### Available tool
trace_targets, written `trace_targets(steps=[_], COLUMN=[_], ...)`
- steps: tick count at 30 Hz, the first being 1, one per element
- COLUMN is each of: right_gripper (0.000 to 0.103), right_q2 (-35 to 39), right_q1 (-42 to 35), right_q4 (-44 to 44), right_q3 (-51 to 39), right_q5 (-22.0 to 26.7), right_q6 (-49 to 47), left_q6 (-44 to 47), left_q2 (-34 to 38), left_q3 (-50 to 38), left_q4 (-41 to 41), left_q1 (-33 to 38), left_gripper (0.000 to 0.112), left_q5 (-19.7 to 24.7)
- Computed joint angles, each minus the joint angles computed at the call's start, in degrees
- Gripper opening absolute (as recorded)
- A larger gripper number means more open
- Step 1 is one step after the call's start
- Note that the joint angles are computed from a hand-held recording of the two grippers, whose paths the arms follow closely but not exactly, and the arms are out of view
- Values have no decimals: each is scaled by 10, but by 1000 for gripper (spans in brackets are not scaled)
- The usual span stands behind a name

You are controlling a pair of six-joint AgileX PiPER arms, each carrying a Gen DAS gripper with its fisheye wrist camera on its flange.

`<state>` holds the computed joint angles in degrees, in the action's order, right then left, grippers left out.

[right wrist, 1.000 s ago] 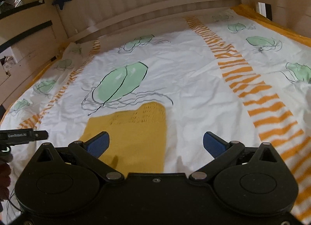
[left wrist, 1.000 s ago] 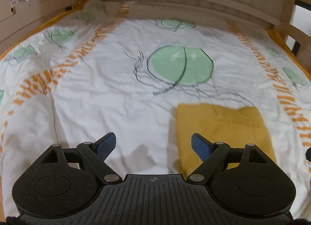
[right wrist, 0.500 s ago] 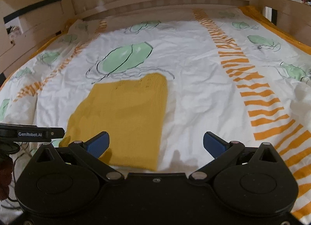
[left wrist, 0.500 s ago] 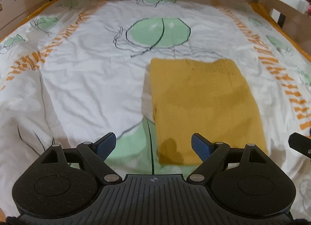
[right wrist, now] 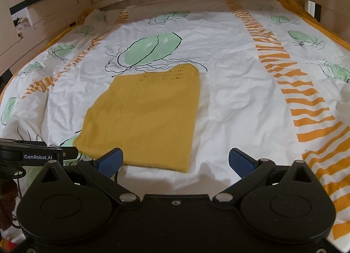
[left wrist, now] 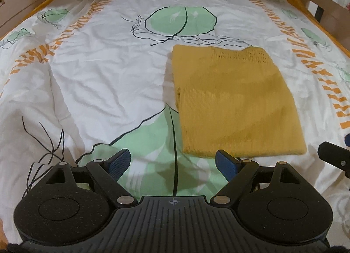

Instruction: Fold small clothes

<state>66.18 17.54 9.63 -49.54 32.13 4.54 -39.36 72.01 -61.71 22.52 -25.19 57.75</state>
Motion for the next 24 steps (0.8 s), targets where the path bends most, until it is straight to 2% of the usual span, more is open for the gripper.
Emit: trace_targets(steps=[19,24], right_gripper=[102,102], right_q2=[4,13], right_q1=[7,-6], right_q4=[-11,15], right_q3=[-3,-10], right_q5=[8,14], right_q6=[10,-19], left_q6=[6,9], left_q2=[-3,-3], left_q3=[-4,-4], left_q4=[-10,-15], left_q1=[-5,-2], left_gripper=[85,85], left_q5=[9,8])
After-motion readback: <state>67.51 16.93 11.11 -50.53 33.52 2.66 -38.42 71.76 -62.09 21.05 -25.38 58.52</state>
